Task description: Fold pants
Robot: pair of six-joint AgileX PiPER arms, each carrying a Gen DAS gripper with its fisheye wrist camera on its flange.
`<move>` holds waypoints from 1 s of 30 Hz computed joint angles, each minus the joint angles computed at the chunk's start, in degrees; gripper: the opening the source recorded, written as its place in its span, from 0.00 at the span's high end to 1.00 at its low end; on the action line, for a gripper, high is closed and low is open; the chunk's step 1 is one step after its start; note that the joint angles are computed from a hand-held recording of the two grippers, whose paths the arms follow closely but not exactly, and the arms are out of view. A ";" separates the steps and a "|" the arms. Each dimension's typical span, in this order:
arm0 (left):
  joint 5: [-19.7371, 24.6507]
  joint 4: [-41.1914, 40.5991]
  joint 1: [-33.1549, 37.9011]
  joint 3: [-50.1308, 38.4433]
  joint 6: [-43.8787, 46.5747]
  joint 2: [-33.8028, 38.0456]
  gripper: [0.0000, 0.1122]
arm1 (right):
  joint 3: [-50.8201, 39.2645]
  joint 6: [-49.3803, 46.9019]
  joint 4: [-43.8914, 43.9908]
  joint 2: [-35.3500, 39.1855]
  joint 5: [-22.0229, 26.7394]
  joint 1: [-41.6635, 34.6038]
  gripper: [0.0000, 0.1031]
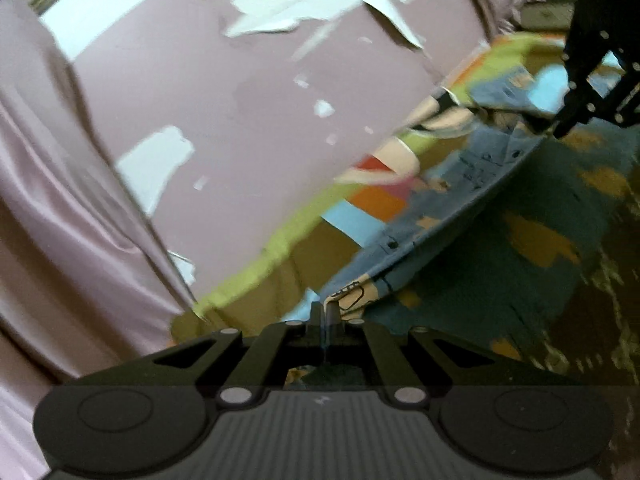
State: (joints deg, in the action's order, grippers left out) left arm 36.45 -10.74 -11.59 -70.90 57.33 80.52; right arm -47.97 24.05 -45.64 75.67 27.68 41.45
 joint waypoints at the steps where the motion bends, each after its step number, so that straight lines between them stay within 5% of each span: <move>1: 0.20 -0.07 -0.05 1.51 1.02 -0.89 1.00 | 1.50 5.03 -3.13 -0.03 0.74 2.00 1.00; 11: -1.07 0.59 0.81 9.93 5.60 -4.65 1.00 | 8.06 38.21 -24.52 4.57 8.50 14.25 1.00; 25: 1.07 4.60 -0.13 10.65 1.54 -2.60 1.00 | 10.02 41.88 -24.02 6.18 9.78 18.25 1.00; 28: 2.93 5.64 -0.65 9.49 -1.75 -1.33 0.92 | 10.97 45.85 -25.78 6.88 9.00 18.01 0.91; 30: 4.48 4.08 -0.36 8.68 -3.37 -1.51 0.80 | 11.09 45.87 -24.35 5.44 9.52 18.26 0.76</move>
